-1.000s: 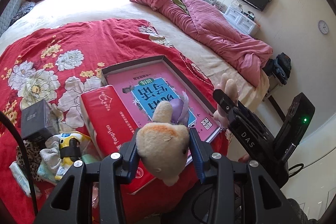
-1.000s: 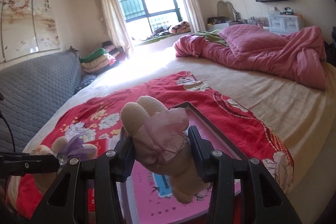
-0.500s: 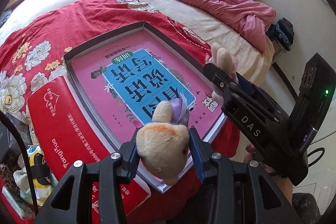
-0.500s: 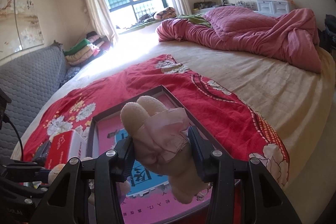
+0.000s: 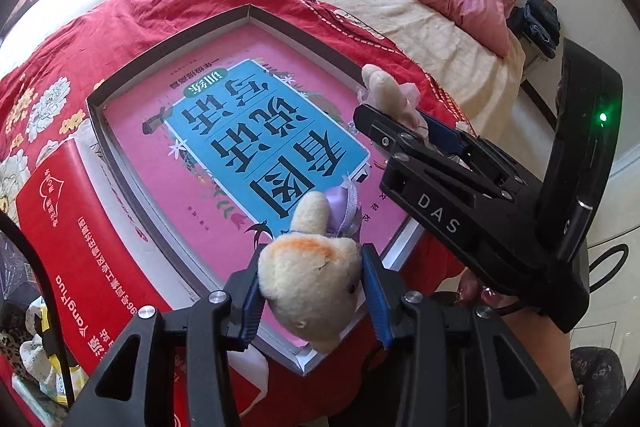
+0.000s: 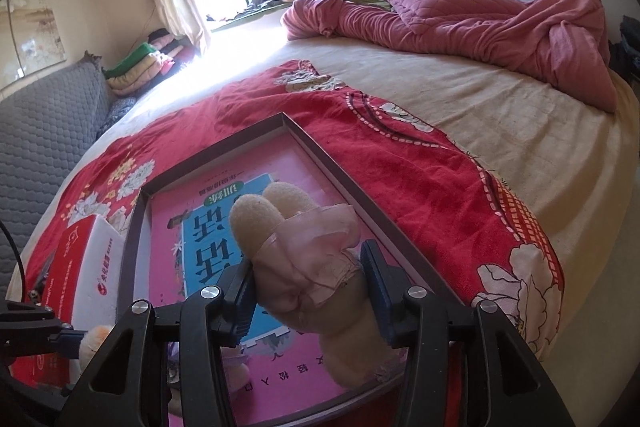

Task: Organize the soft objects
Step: 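Carry both bears onto the pink book in the tray and open both grippers, then lift both open grippers away from the bears on the book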

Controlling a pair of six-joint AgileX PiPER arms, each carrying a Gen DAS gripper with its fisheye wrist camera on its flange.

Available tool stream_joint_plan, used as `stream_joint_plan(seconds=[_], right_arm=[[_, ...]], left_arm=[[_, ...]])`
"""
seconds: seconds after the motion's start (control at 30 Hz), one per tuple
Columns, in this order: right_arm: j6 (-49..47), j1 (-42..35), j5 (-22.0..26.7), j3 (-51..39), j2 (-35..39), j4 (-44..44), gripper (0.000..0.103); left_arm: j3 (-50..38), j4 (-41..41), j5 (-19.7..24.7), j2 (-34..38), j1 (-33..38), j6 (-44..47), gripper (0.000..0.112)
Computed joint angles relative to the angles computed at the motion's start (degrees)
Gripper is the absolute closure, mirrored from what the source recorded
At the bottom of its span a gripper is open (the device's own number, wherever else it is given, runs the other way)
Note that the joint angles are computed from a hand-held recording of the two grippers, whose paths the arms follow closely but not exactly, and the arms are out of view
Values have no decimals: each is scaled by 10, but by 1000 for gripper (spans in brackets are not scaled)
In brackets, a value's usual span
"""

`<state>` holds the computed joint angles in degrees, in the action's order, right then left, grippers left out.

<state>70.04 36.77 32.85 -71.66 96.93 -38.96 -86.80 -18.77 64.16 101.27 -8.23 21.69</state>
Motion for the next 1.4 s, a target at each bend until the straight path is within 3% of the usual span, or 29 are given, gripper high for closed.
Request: stream_joint_plan(seconds=[0.43,0.6,0.87,1.4], right_arm=[[-8,-8,0,-17,28,11,49],[0,-16,-27,-6,22,12,37],[46,-13,-30,11,6,-30,33],[124,24,9,37,-31,-121,30]], left_arm=[[0,44,-10,2,-25,-22,62],[2,49,-12,1,-26,-23,49],[15,35,-19,-15,-18,-15,48],[76,-19,-51,-92,33,0,36]])
